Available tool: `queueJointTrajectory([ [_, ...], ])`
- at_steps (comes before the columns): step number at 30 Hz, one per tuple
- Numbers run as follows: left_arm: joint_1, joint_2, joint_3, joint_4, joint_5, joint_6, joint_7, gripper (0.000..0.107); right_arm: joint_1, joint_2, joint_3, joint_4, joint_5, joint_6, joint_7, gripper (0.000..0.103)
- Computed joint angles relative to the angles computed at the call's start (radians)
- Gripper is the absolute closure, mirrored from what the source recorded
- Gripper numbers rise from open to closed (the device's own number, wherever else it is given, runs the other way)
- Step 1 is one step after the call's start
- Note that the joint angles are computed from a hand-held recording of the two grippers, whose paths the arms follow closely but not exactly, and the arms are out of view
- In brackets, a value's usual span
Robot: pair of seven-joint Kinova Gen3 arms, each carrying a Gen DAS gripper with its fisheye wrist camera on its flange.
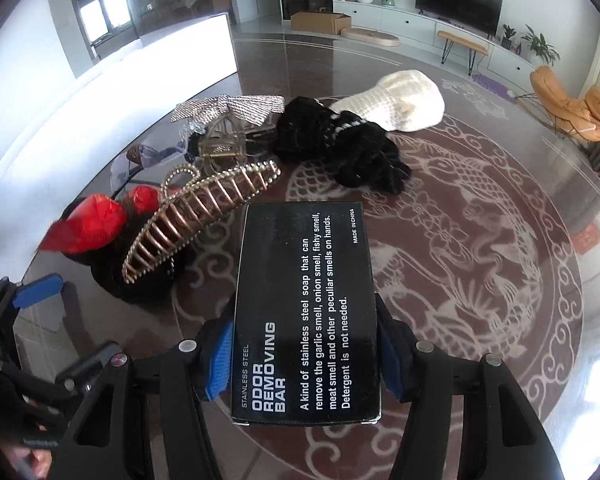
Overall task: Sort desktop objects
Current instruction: 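Grasp the black Odor Removing Bar box with the right gripper, then lift the odor bar box with the right gripper while the left gripper grasps the black velvet pouch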
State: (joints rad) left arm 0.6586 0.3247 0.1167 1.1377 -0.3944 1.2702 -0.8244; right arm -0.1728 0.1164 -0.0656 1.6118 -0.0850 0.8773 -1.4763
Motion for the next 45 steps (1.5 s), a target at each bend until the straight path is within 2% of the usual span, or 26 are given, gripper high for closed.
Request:
queueJointTrajectory([
  [7,0.003,-0.001,0.0,-0.001,-0.003,0.003,0.006,0.004,0.049,-0.229,0.025,0.247,0.086,-0.075,-0.05,0.043],
  [10,0.003,-0.001,0.0,0.0,-0.003,0.002,0.005,0.004,0.074,-0.267,0.054,0.288,0.068,-0.096,-0.055,0.041],
  [12,0.002,-0.002,0.0,0.002,-0.003,0.001,0.005,0.004,0.09,-0.268,0.062,0.299,0.064,-0.101,-0.065,0.023],
  [14,0.002,-0.002,0.0,0.003,-0.003,0.001,0.004,0.004,0.1,-0.263,0.047,0.306,0.085,-0.117,-0.105,0.015],
  [18,0.0,-0.002,0.0,0.001,-0.002,0.002,0.003,0.004,0.093,-0.24,0.027,0.307,0.122,-0.149,-0.15,0.003],
  [20,0.001,-0.004,0.0,0.004,-0.002,0.0,0.004,0.004,0.089,-0.237,0.021,0.312,0.134,-0.161,-0.169,0.001],
  [24,-0.004,-0.003,0.002,0.002,0.004,0.002,-0.003,0.004,0.083,-0.233,0.025,0.31,0.138,-0.163,-0.177,0.0],
  [26,-0.022,-0.013,-0.003,0.007,0.039,-0.013,-0.022,0.004,0.081,-0.231,0.024,0.31,0.142,-0.163,-0.181,0.0],
  [29,-0.096,-0.077,0.006,0.089,0.129,-0.116,-0.004,0.004,0.079,-0.231,0.023,0.311,0.149,-0.165,-0.19,0.0],
  [33,-0.163,-0.142,0.005,0.183,0.187,-0.218,0.059,0.004,0.077,-0.231,0.024,0.311,0.15,-0.163,-0.192,0.0],
  [36,-0.177,-0.142,0.018,0.185,0.192,-0.223,0.061,0.004,0.076,-0.232,0.024,0.311,0.151,-0.163,-0.193,0.0],
  [38,-0.199,-0.149,0.037,0.192,0.222,-0.259,0.028,0.004,0.076,-0.232,0.025,0.311,0.151,-0.163,-0.193,0.0],
  [39,-0.206,-0.159,0.049,0.203,0.218,-0.286,0.02,0.004,0.076,-0.232,0.025,0.311,0.151,-0.163,-0.193,0.0],
  [41,-0.167,-0.152,0.042,0.185,0.16,-0.292,0.023,0.004,0.075,-0.231,0.025,0.311,0.152,-0.163,-0.194,0.0],
  [45,-0.136,-0.068,0.038,0.064,0.09,-0.202,-0.027,0.004,0.075,-0.231,0.024,0.311,0.152,-0.163,-0.195,0.0],
])
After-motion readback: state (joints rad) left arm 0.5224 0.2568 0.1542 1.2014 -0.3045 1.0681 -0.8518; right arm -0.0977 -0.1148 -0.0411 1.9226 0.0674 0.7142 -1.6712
